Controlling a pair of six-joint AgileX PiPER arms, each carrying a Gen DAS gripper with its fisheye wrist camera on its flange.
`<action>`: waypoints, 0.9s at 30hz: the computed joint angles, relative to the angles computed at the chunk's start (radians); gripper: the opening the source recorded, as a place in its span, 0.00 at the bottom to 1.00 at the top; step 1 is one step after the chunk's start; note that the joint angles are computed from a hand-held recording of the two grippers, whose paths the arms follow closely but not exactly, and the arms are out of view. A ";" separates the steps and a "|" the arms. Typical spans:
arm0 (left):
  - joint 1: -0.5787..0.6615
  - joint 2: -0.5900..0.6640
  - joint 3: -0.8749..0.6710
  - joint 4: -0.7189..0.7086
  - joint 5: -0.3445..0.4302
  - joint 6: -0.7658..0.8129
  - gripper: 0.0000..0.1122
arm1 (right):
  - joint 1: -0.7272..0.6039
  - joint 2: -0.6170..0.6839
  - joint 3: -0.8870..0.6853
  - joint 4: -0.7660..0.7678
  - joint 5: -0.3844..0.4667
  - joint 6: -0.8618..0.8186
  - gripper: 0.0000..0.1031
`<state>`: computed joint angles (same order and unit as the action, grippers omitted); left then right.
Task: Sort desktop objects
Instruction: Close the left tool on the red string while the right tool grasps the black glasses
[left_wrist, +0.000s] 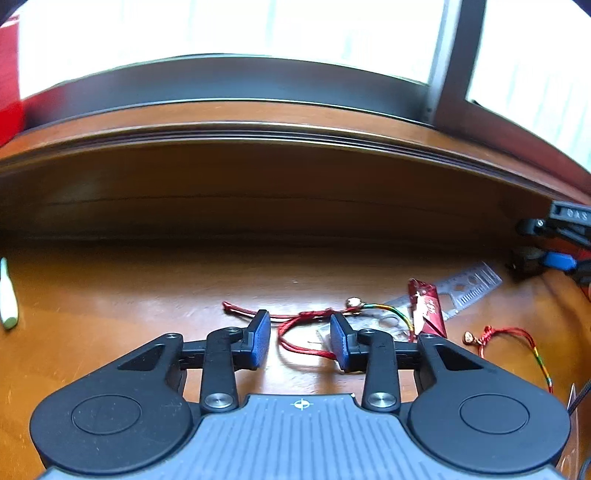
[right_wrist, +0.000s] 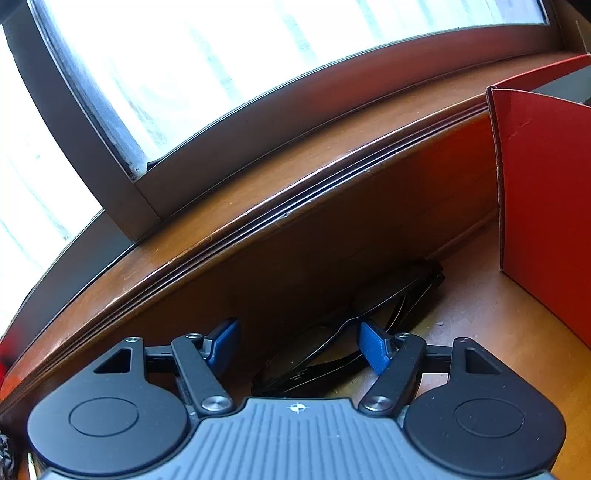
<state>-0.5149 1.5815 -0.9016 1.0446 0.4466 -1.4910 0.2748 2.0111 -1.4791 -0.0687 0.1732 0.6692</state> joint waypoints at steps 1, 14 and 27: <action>-0.005 0.000 0.001 0.009 0.005 -0.004 0.30 | 0.005 -0.002 0.001 -0.060 0.006 0.055 0.66; -0.015 -0.109 0.059 0.032 -0.001 -0.066 0.03 | -0.030 -0.023 0.015 0.073 0.032 0.016 0.22; -0.111 -0.207 0.058 0.061 0.106 -0.086 0.03 | -0.022 -0.210 0.218 0.933 0.065 -0.887 0.09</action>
